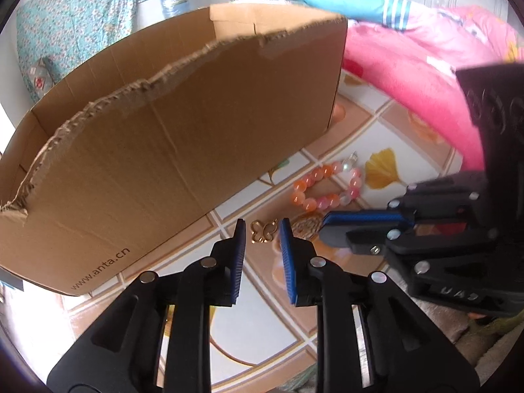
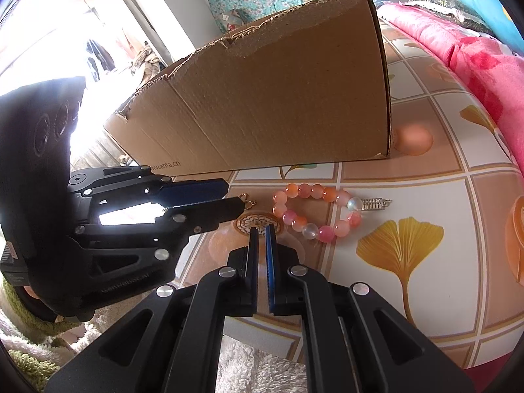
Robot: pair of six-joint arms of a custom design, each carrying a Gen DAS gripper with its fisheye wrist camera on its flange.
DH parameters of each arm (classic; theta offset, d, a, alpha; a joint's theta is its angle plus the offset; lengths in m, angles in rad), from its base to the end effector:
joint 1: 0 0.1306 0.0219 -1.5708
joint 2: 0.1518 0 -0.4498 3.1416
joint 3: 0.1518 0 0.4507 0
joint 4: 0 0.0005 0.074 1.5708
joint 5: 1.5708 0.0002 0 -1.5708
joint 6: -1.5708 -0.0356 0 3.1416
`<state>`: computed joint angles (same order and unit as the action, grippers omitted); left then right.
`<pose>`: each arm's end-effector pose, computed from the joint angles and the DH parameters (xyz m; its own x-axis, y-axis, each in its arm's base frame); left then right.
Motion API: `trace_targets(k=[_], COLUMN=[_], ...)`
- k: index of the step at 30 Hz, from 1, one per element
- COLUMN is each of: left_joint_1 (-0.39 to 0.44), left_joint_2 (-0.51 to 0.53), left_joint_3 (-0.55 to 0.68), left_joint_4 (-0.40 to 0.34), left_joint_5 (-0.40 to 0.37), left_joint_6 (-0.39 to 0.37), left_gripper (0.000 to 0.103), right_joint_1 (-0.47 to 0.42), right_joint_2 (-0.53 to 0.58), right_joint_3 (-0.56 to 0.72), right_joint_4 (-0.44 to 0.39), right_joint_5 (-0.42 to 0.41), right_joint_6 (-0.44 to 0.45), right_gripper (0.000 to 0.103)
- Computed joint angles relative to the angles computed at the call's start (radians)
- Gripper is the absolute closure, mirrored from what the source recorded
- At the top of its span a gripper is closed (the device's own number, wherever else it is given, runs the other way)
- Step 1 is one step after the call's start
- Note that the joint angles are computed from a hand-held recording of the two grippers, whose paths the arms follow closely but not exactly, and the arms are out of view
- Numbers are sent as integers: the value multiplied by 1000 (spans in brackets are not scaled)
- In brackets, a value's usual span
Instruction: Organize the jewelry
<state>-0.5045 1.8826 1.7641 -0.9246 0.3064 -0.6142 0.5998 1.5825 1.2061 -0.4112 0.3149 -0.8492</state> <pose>0.6290 -0.3602 0.3863 -0.2759 0.7800 -0.5617 0.9212 0.3814 0.0772 0.4937 0.3236 0.3322 -0.6539 0.4176 -0.6309 0.2038 0.9003 0.3847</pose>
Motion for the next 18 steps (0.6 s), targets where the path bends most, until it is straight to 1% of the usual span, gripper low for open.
trace_targets(k=[1,5,7,8,9,10,13,15,18], left_joint_1=[-2,2,4,3,2,1,-1,2,13], left_joint_2=[4,21,36,38,38,38,34,39,51], left_joint_3=[3,39,67,71,73,73,67,75,102], left_joint_4=[-6,-61,-107,-112,-116,-117,-113,-132,-194], left_joint_5=[-21,-12,10,7,4,1,-7,4,74], left_joint_6=[-5,-17,-26,-31,-42,-50,-52,-42,-24], left_gripper=[83,85,94,96,101,103,103,103,103], right_joint_1=[0,-2,-3,-3,-3,-3,-2,-2,-3], right_joint_2=[0,-2,-3,-4,-4,-4,-4,-7,-9], right_joint_3=[-1,-3,-5,-8,-8,-9,-11,-14,-17], right_joint_4=[1,6,11,14,15,16,20,23,25], right_joint_5=[0,-2,-4,-4,-3,-3,-3,-3,-3], right_joint_6=[0,0,-2,-1,-1,-1,-2,-2,-1], right_gripper=[98,98,98,98,98,98,98,98,98])
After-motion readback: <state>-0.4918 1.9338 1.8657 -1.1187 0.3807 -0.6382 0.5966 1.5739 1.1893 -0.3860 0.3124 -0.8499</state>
